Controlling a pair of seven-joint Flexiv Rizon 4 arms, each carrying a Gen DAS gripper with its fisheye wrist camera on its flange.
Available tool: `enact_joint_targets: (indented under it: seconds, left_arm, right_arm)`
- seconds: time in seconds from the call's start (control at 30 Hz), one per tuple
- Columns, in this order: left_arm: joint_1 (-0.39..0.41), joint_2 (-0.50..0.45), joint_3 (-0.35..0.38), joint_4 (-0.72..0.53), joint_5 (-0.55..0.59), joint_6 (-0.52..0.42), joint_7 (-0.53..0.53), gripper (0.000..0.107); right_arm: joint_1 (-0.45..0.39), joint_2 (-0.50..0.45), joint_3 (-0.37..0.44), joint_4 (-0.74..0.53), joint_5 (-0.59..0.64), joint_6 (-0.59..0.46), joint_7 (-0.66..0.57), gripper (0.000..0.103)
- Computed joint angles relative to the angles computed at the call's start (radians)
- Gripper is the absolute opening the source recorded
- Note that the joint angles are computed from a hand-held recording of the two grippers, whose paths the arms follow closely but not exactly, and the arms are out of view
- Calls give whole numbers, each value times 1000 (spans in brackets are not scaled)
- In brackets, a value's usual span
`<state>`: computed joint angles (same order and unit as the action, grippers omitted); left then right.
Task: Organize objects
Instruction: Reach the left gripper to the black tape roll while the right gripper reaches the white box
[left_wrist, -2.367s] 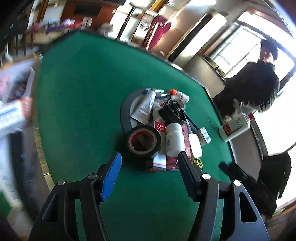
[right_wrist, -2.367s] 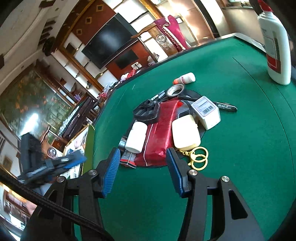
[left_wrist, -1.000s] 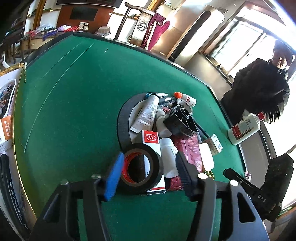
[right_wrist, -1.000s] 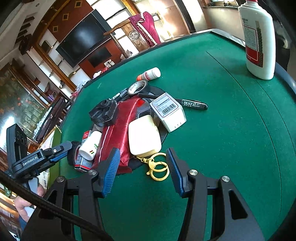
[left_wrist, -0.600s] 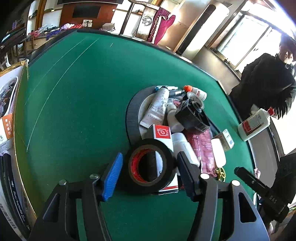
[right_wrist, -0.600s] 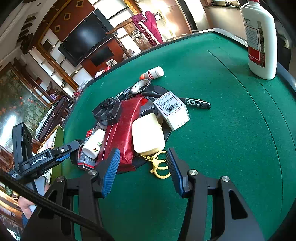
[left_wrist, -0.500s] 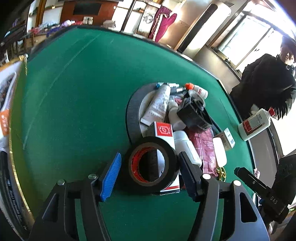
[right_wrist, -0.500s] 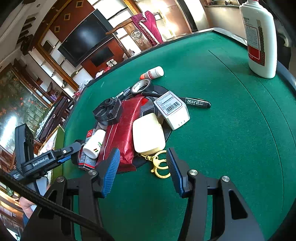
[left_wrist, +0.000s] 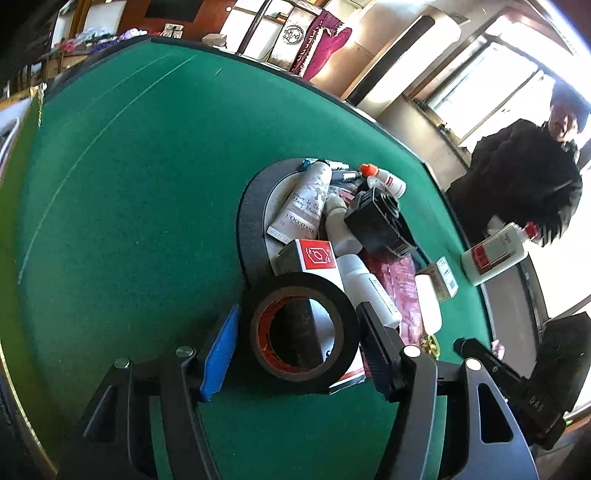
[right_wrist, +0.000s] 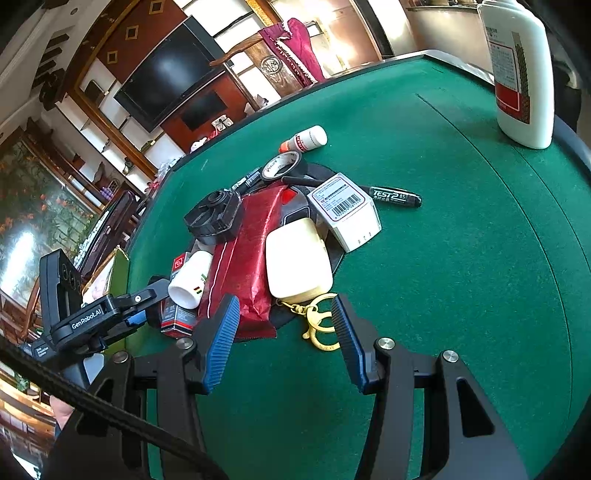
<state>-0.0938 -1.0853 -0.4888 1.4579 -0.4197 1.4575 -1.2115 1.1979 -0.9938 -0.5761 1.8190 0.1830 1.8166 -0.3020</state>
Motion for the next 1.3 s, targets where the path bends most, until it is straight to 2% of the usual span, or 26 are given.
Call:
enact_joint_targets:
  seconds: [0.1,0.13,0.17,0.2,0.3,0.43,0.57,0.63,0.77,0.83,0.93,1.1,1.23,1.3]
  left_arm:
    - [-67,35,103,-4,12,-25,-36,57]
    - [-108,48,167,-12,34,-37,-70,57]
    - [-130,55,199,-15,44,-40,-86,57]
    - [-143,61,220,-14,54,-41,-98,57]
    - [-203,79,318,-20,94,-36,-162,57]
    - [-247,83,405,-40,141,-56,-231,57]
    - [-232,77,393,-48,170,-63,-247,57]
    - [-256,77,429,-57,193,-64,-270,57]
    - [-309,69,504,-84,244,-62,-317,59]
    - [-339,61,547,-102,269,-60,-352,64]
    - [-380,48,616,-122,309,-47,-410,75]
    - [-359,51,606,-133,344,-70,-422,77]
    - [-269,57,490,-118,317,-92,-375,76]
    - [-252,59,471,-114,311,-102,-352,77]
  right_arm:
    - [10,-2,-16,-2,-11,-25,-1,51]
    - [23,-4,-35,-3,-21,-48,0,52]
    - [33,-6,-51,-6,-36,-74,4,53]
    - [34,-5,-57,-10,-56,-93,8,57]
    - [4,2,-41,-36,-126,-152,24,58]
    - [-27,5,-34,-71,-208,-259,61,58]
    - [-82,8,0,-111,-290,-318,70,58]
    - [-117,9,33,-134,-326,-340,69,58]
    - [-101,-4,3,-151,-413,-416,98,56]
    - [-83,-6,-19,-142,-455,-436,112,45]
    - [-80,8,-20,-111,-490,-407,138,44]
    - [-76,40,-16,-52,-541,-363,188,44]
    - [-97,49,2,-49,-582,-355,214,45]
    - [-103,53,7,-53,-608,-369,223,45]
